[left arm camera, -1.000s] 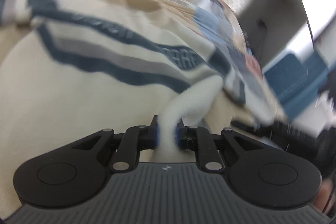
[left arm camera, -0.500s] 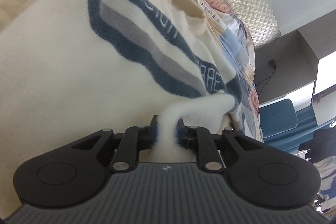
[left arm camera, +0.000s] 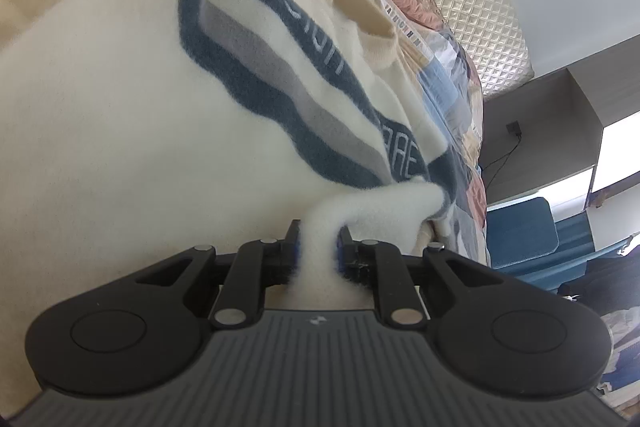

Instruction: Fold large clothes

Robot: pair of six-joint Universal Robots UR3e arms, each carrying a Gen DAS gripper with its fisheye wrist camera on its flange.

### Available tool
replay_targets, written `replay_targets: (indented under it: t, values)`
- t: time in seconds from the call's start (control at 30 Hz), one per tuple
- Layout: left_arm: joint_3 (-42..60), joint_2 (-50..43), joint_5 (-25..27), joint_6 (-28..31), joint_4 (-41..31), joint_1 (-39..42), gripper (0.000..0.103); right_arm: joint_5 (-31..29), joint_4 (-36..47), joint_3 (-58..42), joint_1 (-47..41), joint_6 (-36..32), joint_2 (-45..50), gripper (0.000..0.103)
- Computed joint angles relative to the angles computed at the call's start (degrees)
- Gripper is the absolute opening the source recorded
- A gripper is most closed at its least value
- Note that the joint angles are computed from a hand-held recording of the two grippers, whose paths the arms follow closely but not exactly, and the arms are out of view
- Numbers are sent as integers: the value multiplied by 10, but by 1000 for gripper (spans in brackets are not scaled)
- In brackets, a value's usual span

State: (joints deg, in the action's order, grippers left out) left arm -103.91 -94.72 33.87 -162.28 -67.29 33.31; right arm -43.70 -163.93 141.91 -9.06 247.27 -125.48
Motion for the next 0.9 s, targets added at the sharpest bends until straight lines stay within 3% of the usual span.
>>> replay_targets:
  t: [0.1, 0.17, 0.27, 0.4, 0.47, 0.57, 0.6, 0.7, 0.77, 0.87, 0.9]
  values:
    - [-1, 1, 2, -3, 5, -3, 18, -3, -87, 18, 24, 45, 41, 54]
    - [-3, 2, 4, -4, 11, -4, 18, -26, -96, 19, 39, 49, 54, 54]
    - [-3, -1, 7, -14, 21, -9, 18, -59, -191, 54, 41, 98, 86, 54]
    - [0, -3, 8, -16, 25, -11, 18, -64, -278, 48, 39, 96, 166, 54]
    - [2, -2, 9, -12, 23, -11, 18, -84, -265, 25, 52, 72, 181, 51]
    - [1, 5, 12, -7, 19, -10, 21, -142, -194, -23, 81, 5, 172, 19]
    - [-1, 11, 14, -4, 19, -10, 22, -162, -174, -31, 88, -13, 160, 13]
    - [-1, 32, 5, 35, -17, -5, 23, -191, -112, -37, 92, -43, 99, 11]
    - [3, 50, -5, 85, -70, -1, 23, -224, 0, -72, 103, -92, 44, 10]
    - [-6, 92, -26, 173, -164, 10, 25, -294, 144, -139, 127, -159, -18, 10]
    - [-8, 106, -33, 204, -200, 14, 28, -344, 161, -169, 155, -168, -10, 10]
